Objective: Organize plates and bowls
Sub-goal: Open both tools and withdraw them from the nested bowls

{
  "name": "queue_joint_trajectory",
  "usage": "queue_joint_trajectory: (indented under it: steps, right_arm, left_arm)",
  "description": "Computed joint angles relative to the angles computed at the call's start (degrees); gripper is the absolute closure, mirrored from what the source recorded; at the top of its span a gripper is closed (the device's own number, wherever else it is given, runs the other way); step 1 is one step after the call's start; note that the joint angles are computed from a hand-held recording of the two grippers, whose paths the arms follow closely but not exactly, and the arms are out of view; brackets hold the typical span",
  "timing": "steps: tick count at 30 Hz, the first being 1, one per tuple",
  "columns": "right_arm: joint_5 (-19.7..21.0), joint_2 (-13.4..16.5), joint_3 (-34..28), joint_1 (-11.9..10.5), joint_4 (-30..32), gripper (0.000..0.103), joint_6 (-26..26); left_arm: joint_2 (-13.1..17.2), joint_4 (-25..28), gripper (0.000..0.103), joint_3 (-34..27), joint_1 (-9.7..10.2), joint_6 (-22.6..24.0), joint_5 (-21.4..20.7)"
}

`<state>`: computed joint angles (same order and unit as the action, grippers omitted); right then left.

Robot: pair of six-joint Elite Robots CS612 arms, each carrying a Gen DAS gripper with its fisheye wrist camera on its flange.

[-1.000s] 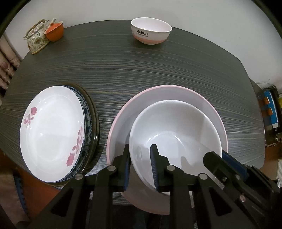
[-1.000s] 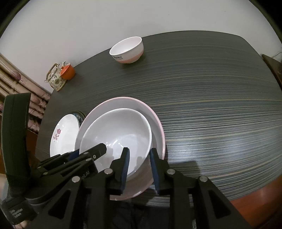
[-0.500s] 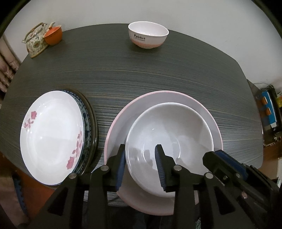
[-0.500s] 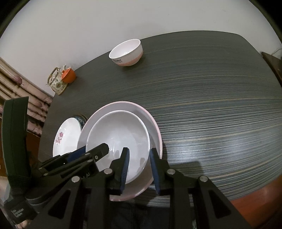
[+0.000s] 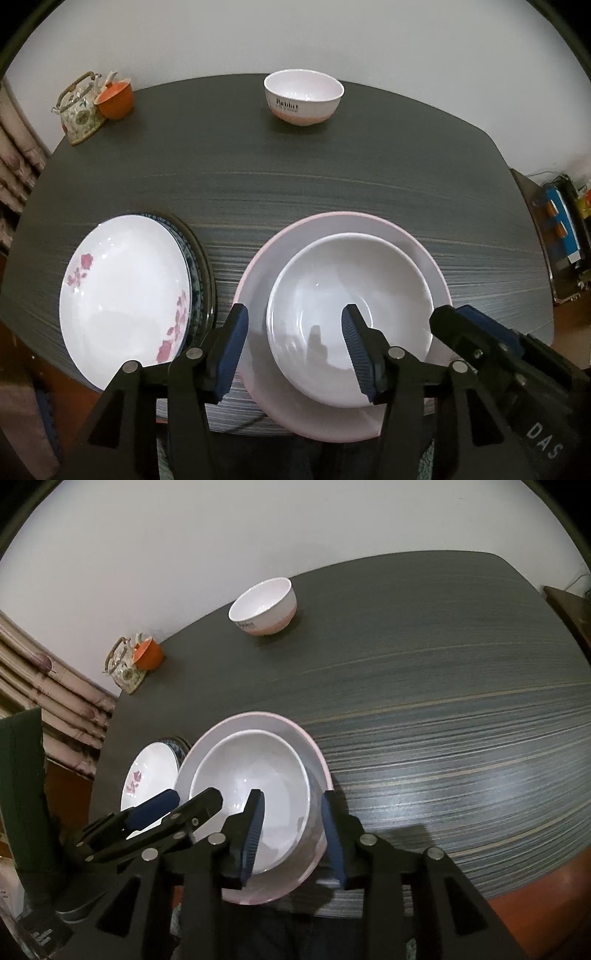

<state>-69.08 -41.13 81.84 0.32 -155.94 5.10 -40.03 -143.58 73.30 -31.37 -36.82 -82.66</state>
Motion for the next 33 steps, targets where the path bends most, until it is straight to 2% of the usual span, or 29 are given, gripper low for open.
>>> queue_joint_trajectory:
  steps: [14, 23, 28, 33]
  right_arm:
    - [1.46, 0.53, -0.48, -0.91, -2.47, 0.07, 2.4]
    - [2.99, 1.56, -1.98, -0.78, -1.9, 0.07, 0.61]
    - [4.12, 2.28, -4.17, -0.99, 0.79, 0.07, 0.67]
    - [2.46, 3.36, -7.41, -0.92, 4.17, 0.07, 0.52]
  left_arm:
    - [-1.08, -4.32, 0.05, 2.03, -0.12, 0.79, 3.19]
    - [-0.36, -2.51, 0.049, 1.12, 0.36, 1.64, 7.11]
    - [0.28, -1.79, 0.049, 0.28, 1.17, 2.32, 6.87]
    - [1.26, -0.66, 0.049, -1.57, 2.43, 3.01, 4.63]
